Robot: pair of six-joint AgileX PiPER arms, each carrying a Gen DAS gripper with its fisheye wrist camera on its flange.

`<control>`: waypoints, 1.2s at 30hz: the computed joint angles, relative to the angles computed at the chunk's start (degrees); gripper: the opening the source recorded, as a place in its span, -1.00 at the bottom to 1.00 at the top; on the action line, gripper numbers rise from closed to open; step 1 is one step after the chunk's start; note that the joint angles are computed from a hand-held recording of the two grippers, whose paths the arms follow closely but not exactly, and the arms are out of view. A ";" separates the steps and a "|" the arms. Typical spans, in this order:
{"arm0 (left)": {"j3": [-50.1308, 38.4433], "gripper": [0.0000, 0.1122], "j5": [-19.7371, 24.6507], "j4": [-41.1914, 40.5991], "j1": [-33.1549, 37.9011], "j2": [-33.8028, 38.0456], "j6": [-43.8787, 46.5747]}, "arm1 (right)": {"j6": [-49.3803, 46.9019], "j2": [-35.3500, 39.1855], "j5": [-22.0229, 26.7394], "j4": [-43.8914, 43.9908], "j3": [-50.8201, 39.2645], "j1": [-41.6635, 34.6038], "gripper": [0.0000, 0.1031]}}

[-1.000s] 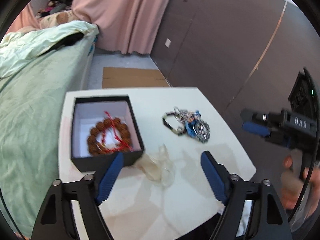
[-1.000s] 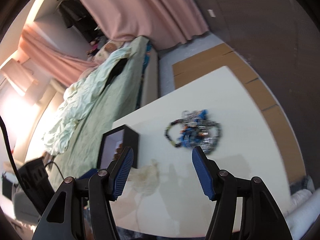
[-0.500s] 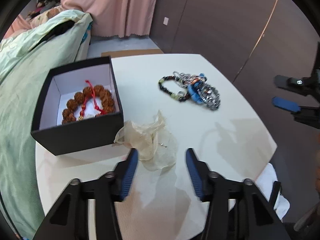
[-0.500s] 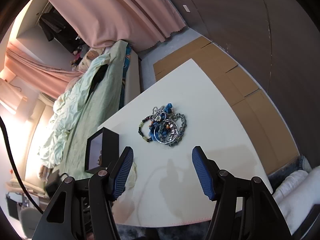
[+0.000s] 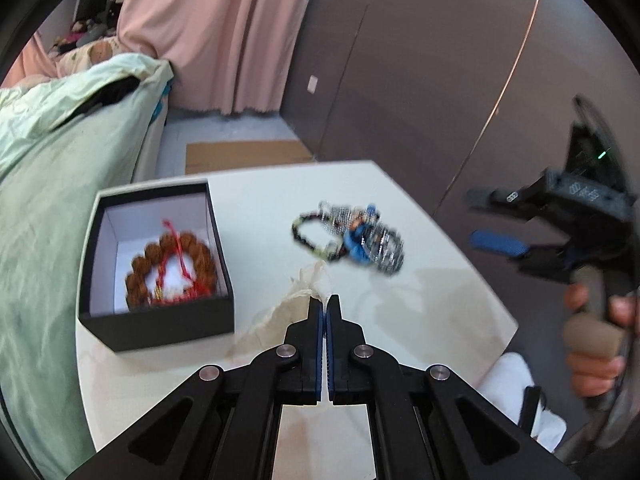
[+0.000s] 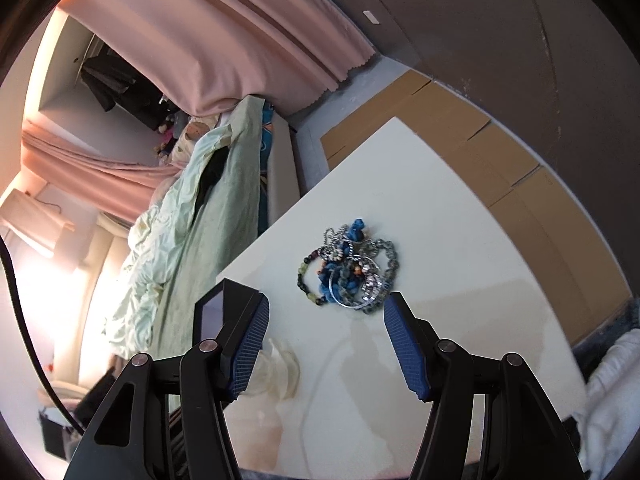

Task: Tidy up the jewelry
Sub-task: 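Grasp the white cloth pouch with the left tool, then lower the white cloth into the box with the left tool while the right tool grasps the blue beaded necklace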

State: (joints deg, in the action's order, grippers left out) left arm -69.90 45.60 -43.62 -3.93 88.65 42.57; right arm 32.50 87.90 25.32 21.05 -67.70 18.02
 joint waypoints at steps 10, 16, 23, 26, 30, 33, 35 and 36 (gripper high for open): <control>-8.56 -0.99 4.61 -6.80 5.96 4.79 2.81 | -12.81 10.70 0.75 14.39 -7.70 -1.49 0.05; -12.48 -0.99 5.61 -7.88 7.59 7.92 2.11 | -17.59 15.54 1.51 20.22 -11.60 -1.53 0.03; -14.83 -0.99 6.13 -8.56 8.59 10.19 1.53 | -14.85 19.70 2.69 18.08 -15.52 -1.39 -0.12; -15.48 -0.99 6.36 -8.64 8.74 10.87 1.29 | -13.32 21.16 3.19 17.06 -17.01 -1.58 -0.12; -16.52 -0.99 6.67 -8.55 8.76 11.81 0.86 | -9.04 23.11 5.17 12.82 -20.00 -1.67 -0.12; -16.99 -0.99 6.87 -8.64 8.89 12.35 0.76 | -4.86 24.23 6.61 8.00 -22.60 -1.05 -0.12; -17.30 -0.99 6.99 -8.61 8.91 12.67 0.59 | -1.06 25.49 8.38 3.02 -25.40 -0.37 -0.12; -17.45 -0.99 6.98 -8.54 8.91 12.82 0.46 | 0.93 26.31 9.59 0.51 -27.10 0.01 -0.12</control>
State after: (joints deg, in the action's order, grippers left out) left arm -87.35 52.59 -52.15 4.97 101.47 43.03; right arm 33.43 114.21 34.91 21.56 -94.80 18.03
